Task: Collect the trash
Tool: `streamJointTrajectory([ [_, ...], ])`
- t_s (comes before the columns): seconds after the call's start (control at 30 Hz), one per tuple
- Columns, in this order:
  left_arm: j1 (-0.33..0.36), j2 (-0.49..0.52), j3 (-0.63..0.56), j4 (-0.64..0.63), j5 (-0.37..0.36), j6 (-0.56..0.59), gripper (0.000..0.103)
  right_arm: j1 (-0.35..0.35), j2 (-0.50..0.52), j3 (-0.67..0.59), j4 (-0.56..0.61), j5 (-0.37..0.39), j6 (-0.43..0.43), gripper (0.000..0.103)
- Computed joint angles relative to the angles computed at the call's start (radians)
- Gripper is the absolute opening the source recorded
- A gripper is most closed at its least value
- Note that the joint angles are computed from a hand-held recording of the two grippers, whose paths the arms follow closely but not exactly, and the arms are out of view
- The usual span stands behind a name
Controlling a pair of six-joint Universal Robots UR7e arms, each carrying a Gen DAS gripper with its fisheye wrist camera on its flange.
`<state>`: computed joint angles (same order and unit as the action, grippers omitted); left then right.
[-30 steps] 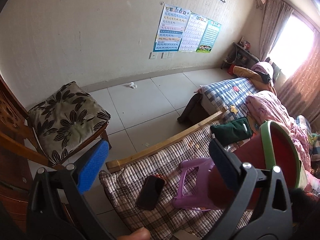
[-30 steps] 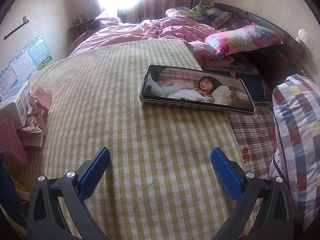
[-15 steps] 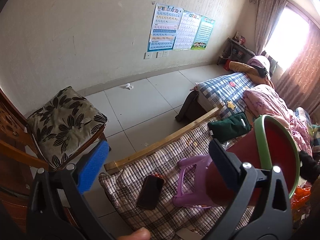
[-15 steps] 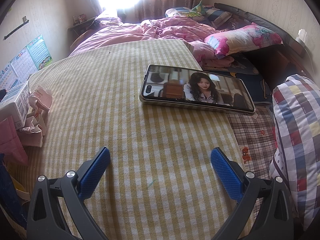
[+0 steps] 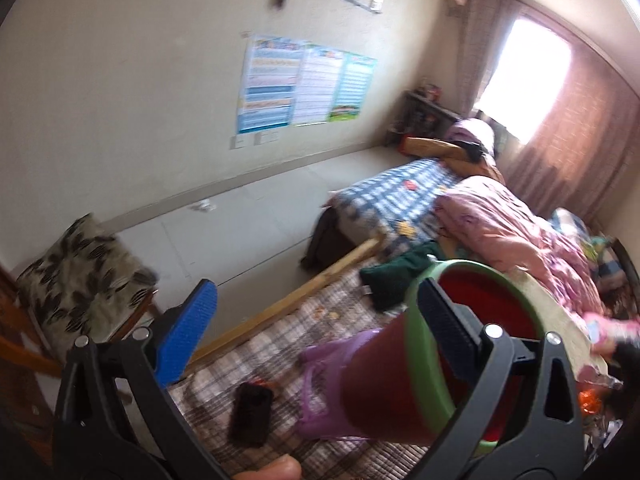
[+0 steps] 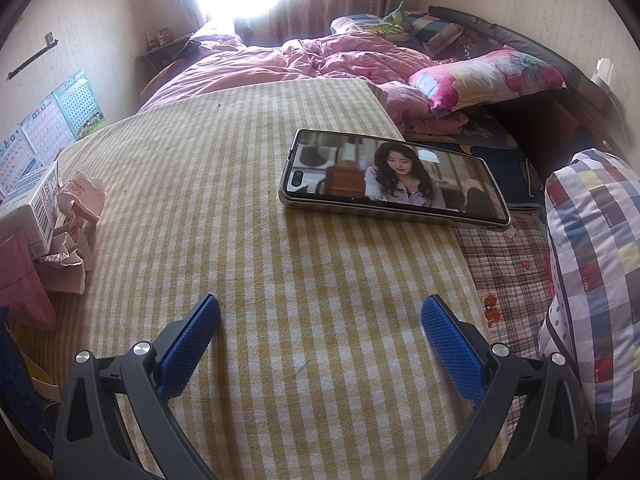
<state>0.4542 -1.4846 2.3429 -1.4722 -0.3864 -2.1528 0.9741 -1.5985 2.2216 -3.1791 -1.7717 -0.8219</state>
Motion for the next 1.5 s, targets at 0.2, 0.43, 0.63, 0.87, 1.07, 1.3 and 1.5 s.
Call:
streamJointTrajectory([
  [0.2,0.028,0.079,0.01,-0.313,0.029,0.279,0.098,0.001,-0.002,0.0,0.001,-0.001,0.001,0.097],
  [0.43,0.032,0.117,0.02,-0.453,0.017,0.387,0.098,0.001,0.0,0.0,0.001,-0.001,0.001,0.097],
  [0.63,0.023,0.064,0.027,-0.283,-0.014,0.228,0.098,0.001,0.0,-0.001,0.001,-0.002,0.001,0.097],
  [0.87,0.003,0.033,0.03,-0.167,-0.035,0.127,0.098,0.004,-0.003,0.0,0.004,-0.004,0.003,0.097],
  [1.07,-0.001,0.05,0.043,-0.263,-0.037,0.221,0.098,0.004,-0.003,0.0,0.004,-0.005,0.003,0.097],
  [1.3,0.003,0.062,0.065,-0.354,-0.045,0.289,0.098,0.003,0.0,-0.001,0.002,-0.004,0.002,0.097],
  [1.5,-0.002,0.158,0.074,-0.585,-0.053,0.464,0.098,0.003,0.0,-0.001,0.002,-0.005,0.003,0.097],
])
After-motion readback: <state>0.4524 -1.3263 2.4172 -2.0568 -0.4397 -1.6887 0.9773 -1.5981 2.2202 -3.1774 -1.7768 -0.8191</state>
